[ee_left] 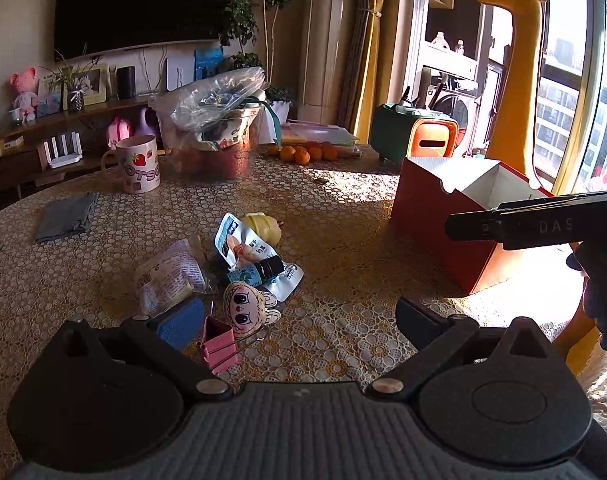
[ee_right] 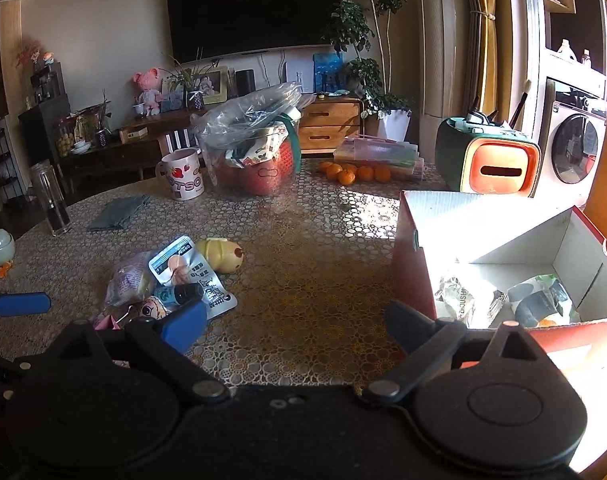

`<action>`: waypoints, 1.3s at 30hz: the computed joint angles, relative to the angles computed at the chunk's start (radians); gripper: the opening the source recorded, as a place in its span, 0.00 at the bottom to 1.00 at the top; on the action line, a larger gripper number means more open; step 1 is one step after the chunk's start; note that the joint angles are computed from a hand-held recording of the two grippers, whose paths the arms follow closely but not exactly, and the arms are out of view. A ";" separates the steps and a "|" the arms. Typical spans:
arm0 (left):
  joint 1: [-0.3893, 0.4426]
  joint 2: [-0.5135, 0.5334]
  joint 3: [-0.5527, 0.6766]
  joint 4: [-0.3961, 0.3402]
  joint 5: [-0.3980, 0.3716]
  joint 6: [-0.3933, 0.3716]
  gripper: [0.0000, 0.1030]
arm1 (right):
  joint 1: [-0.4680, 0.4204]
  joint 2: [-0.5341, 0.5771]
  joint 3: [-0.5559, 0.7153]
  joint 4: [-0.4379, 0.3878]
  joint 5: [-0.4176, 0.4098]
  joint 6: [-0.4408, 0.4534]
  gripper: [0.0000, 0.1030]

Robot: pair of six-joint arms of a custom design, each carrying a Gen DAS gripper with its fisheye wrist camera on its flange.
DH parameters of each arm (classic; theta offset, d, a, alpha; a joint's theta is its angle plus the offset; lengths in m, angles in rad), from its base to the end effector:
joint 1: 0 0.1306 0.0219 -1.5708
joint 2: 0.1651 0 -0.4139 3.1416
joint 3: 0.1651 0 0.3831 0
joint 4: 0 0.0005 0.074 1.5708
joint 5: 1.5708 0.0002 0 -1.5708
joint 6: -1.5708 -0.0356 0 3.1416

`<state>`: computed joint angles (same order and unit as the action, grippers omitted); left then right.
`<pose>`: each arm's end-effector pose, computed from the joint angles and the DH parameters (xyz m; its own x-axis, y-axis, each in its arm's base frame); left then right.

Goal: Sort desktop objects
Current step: 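Withdraw both tools from the box back toward the item pile, then grasp the pink binder clip with left tool while right tool grasps the dark glass bottle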

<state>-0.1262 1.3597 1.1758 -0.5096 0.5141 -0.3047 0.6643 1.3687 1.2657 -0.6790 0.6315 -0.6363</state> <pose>0.4542 -0.0758 0.4067 -0.4595 0.3216 -0.8279 0.6527 0.7545 -0.0692 0.3758 0.2669 0.4323 -0.5460 0.1817 -0.8179 0.1947 0.9770 0.0870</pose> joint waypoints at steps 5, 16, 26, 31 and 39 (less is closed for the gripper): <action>0.008 0.014 -0.011 0.019 -0.014 -0.023 1.00 | -0.005 0.029 0.017 0.008 -0.017 0.005 0.93; 0.014 0.089 -0.004 0.061 -0.062 -0.039 0.99 | -0.023 0.125 0.081 0.031 -0.077 0.041 0.92; 0.005 0.148 0.016 0.074 -0.084 -0.054 0.98 | -0.057 0.225 0.156 0.029 -0.136 0.086 0.89; 0.003 0.175 0.032 0.076 -0.096 -0.041 0.94 | -0.085 0.274 0.216 0.039 -0.148 0.151 0.89; 0.002 0.204 0.051 0.075 -0.114 -0.029 0.85 | -0.100 0.350 0.297 0.054 -0.210 0.198 0.87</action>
